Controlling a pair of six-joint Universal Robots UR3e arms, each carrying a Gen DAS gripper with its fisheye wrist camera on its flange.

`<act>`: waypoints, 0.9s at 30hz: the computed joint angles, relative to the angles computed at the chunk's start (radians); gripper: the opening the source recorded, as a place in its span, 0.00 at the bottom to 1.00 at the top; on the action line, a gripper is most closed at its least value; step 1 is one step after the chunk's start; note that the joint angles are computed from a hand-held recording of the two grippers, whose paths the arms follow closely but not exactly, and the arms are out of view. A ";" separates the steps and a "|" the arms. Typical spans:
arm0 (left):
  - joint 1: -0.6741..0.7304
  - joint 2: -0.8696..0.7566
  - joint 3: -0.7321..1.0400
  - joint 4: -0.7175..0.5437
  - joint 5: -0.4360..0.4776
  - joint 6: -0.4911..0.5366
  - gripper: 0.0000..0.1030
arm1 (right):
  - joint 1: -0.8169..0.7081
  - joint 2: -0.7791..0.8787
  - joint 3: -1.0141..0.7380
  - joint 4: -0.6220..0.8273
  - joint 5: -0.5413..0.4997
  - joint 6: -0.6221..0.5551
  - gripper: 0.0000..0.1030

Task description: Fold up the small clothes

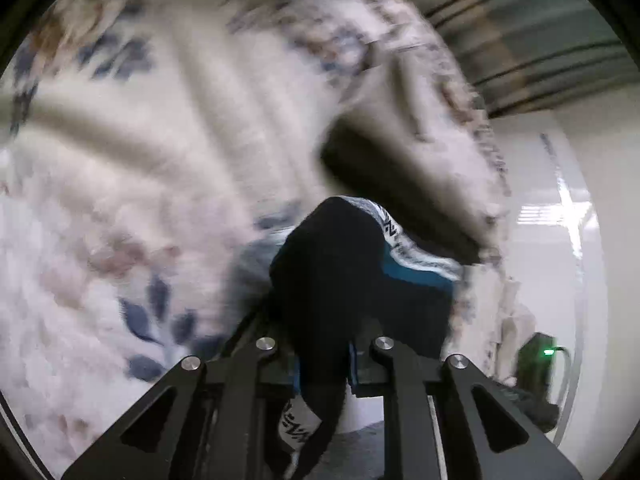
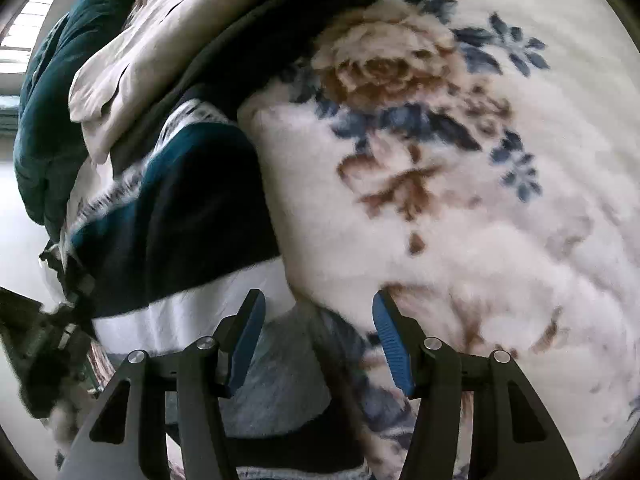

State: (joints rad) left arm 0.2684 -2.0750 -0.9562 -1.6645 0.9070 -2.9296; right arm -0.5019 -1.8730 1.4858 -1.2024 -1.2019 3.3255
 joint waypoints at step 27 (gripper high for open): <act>-0.016 -0.245 0.296 -0.112 -0.142 0.003 0.10 | -0.010 0.353 -0.120 -0.335 0.228 0.061 0.06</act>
State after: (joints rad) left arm 0.2521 -2.3202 -0.6601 -1.7770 0.7654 -2.9263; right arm -0.5118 -1.5196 1.3659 -1.5377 -0.9735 3.3864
